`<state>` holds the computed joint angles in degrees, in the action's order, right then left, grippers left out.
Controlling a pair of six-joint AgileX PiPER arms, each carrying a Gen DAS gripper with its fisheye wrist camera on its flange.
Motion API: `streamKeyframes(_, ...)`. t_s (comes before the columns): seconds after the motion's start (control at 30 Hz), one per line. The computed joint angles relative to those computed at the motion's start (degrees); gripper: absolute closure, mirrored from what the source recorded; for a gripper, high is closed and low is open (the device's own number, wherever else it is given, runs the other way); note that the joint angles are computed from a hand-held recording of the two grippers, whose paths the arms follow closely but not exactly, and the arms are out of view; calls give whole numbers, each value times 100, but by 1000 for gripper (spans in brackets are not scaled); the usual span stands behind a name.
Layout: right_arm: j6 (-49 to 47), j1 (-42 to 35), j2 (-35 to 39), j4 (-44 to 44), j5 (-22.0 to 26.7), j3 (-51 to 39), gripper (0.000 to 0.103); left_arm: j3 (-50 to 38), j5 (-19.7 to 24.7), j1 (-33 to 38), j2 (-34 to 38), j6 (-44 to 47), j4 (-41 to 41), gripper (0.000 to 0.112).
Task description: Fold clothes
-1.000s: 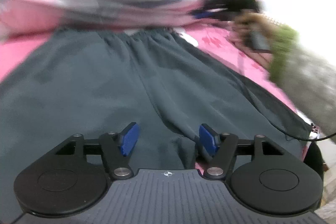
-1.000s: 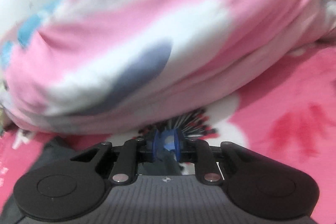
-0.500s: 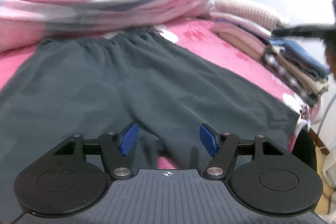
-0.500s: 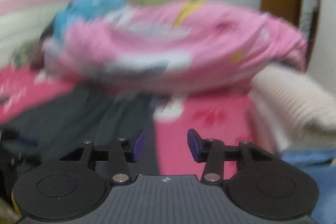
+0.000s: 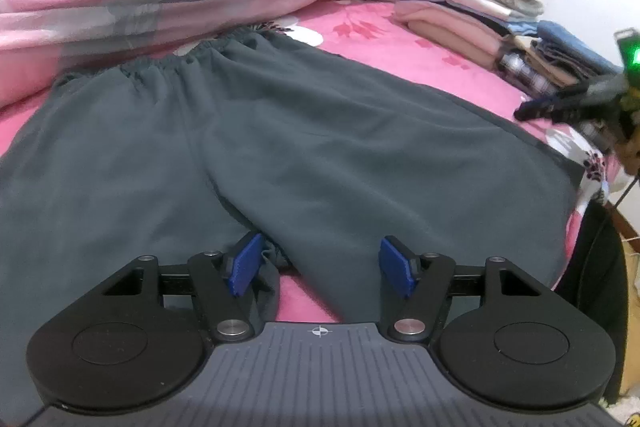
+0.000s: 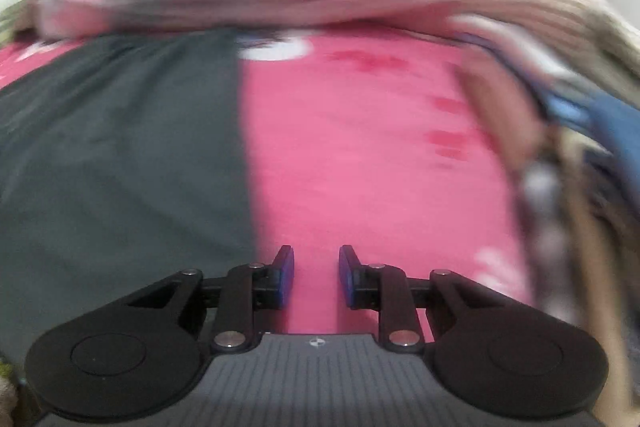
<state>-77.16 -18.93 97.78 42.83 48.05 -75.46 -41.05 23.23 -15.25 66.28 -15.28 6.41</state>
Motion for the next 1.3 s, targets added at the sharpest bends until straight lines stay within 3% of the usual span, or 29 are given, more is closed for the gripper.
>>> streamKeyframes(0.13, -317, 181, -67, 811, 517, -8, 77, -41, 129, -201, -64, -534, 548, 46)
streamKeyframes(0.23, -551, 794, 118, 1213, 744, -14, 78, -102, 292, -403, -82, -931, 966, 45)
streamKeyframes(0.4, 127, 1785, 1012, 889, 274, -717, 80, 13, 169, -495, -13, -1024, 1151, 45)
streamKeyframes(0.47, 403, 1625, 1265, 880, 258, -1052, 81, 84, 35, -289, 35, -571, 683, 44)
streamKeyframes(0.6, 1407, 1436, 1268, 227, -275, -1361, 79, 166, -147, 173, 57, 822, -657, 42)
streamKeyframes(0.8, 1393, 1862, 1732, 876, 443, -1895, 80, 191, -171, 166, 64, 871, -691, 39)
streamKeyframes(0.93, 2197, 2140, 2384, 541, 78, -2605, 83, 184, -128, 214, 60, 1060, -824, 36)
streamKeyframes(1.07, 3241, 2019, 2269, -153, -697, -2648, 83, 163, -95, 403, 103, 1665, -1345, 31)
streamKeyframes(1.13, 2985, 1846, 2081, 186, -374, -2487, 83, 126, -43, 406, 111, 1626, -1326, 30)
streamKeyframes(1.23, 2077, 1555, 1757, 930, 615, -2098, 83, 64, 53, 332, 111, 1311, -1060, 29)
streamKeyframes(1.3, 1789, 1439, 1562, 748, 721, -1773, 82, 45, 92, 290, 111, 1157, -922, 29)
